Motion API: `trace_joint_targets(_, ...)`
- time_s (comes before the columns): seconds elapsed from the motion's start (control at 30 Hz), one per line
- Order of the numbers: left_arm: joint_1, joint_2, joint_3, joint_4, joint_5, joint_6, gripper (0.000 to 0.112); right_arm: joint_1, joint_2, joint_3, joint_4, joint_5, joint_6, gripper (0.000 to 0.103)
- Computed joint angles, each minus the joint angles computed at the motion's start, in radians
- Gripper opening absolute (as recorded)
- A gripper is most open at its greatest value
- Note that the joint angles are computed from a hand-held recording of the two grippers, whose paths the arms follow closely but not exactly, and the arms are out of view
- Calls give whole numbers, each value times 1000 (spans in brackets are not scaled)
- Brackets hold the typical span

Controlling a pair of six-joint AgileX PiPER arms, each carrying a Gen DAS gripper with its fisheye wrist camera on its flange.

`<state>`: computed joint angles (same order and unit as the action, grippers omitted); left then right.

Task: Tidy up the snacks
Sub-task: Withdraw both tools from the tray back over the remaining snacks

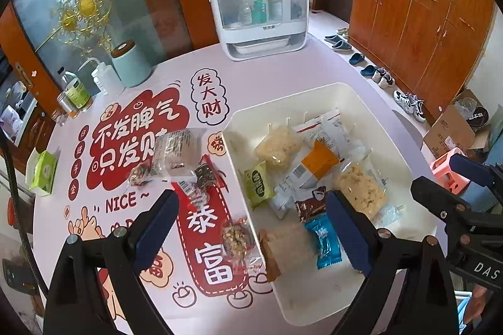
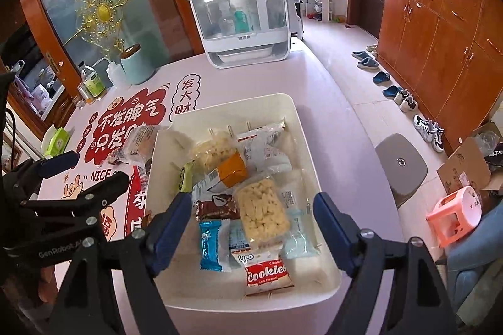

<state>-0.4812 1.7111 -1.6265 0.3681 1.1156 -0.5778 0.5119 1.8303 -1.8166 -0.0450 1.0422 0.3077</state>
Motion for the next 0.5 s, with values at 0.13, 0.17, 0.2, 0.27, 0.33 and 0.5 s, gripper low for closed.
trace_joint_targets(0.13, 6, -59, 58, 22, -4, -21, 94, 17, -21, 23, -8, -10, 17, 81)
trace_joint_targets(0.17, 11, -72, 69, 27, -4, -24, 94, 20, -26, 30, -6, -14, 17, 81)
trace_joint_targets(0.2, 17, -91, 88, 36, -5, -31, 94, 25, -30, 34, -6, -16, 18, 81)
trace_joint_targets(0.27, 39, -136, 131, 50, -3, -39, 94, 37, -34, 37, -11, -19, 22, 81)
trace_joint_targets(0.33, 68, -164, 157, 50, 8, -24, 94, 46, -28, 31, -12, -18, 26, 80)
trace_joint_targets(0.5, 157, -235, 225, 61, 23, 66, 94, 71, -2, 12, 0, -19, 42, 80)
